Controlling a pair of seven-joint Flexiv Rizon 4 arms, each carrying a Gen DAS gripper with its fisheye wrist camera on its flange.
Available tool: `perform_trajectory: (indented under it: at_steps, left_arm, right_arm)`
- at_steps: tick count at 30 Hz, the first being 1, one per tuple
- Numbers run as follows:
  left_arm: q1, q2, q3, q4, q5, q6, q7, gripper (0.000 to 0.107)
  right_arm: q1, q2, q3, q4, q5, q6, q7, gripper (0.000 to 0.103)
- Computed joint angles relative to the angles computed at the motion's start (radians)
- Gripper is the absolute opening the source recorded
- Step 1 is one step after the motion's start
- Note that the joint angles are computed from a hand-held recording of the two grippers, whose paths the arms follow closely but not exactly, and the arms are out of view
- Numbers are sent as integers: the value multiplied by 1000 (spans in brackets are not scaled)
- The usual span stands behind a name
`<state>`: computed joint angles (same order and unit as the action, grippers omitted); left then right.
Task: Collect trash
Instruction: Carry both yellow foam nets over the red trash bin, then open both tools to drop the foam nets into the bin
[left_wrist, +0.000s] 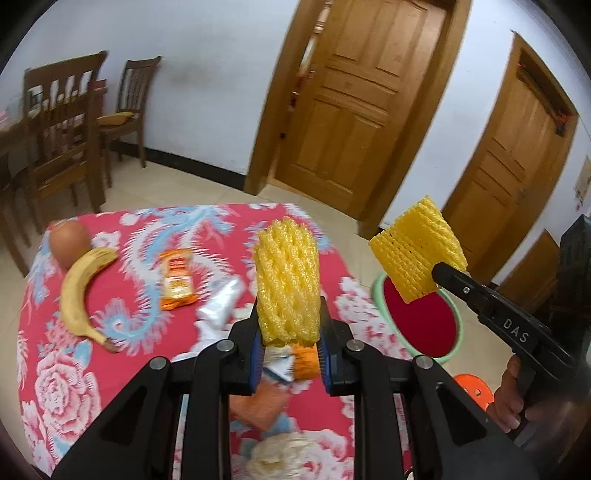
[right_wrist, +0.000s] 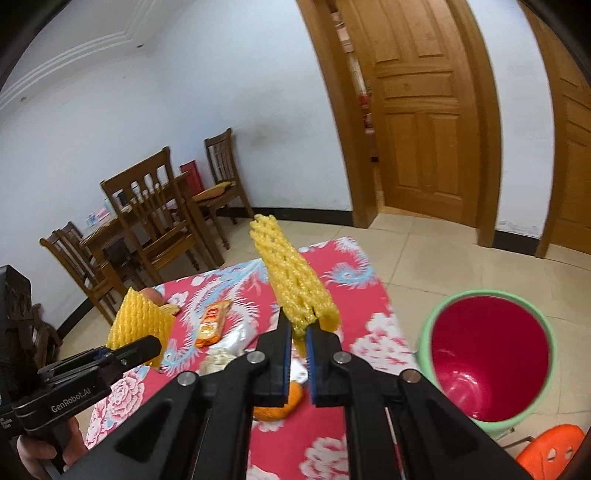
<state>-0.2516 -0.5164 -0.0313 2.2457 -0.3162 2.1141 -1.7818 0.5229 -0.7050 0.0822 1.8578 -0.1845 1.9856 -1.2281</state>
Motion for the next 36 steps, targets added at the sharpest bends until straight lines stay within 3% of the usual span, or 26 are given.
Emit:
perform_trajectory:
  at_steps: [9, 17, 26, 29, 36]
  left_arm:
    - [10, -36, -58, -129, 68, -103, 30, 24]
    - [-44, -92, -55, -264, 65, -203, 84, 24]
    - [-102, -202, -45, -455, 58, -358, 137, 24]
    - [-100, -248, -60, -518, 62, -403, 145, 24]
    - [-141, -344, -27, -666, 65, -508, 142, 24]
  right_arm:
    - [33, 37, -88, 46, 102, -11, -1, 8]
    - [18, 25, -128, 49, 157, -17, 13, 8]
    - [-72, -18, -115, 41, 145, -35, 51, 9]
    - [-164, -47, -49, 28, 99, -40, 73, 9]
    - [-270, -99, 8, 3, 17, -57, 110, 10]
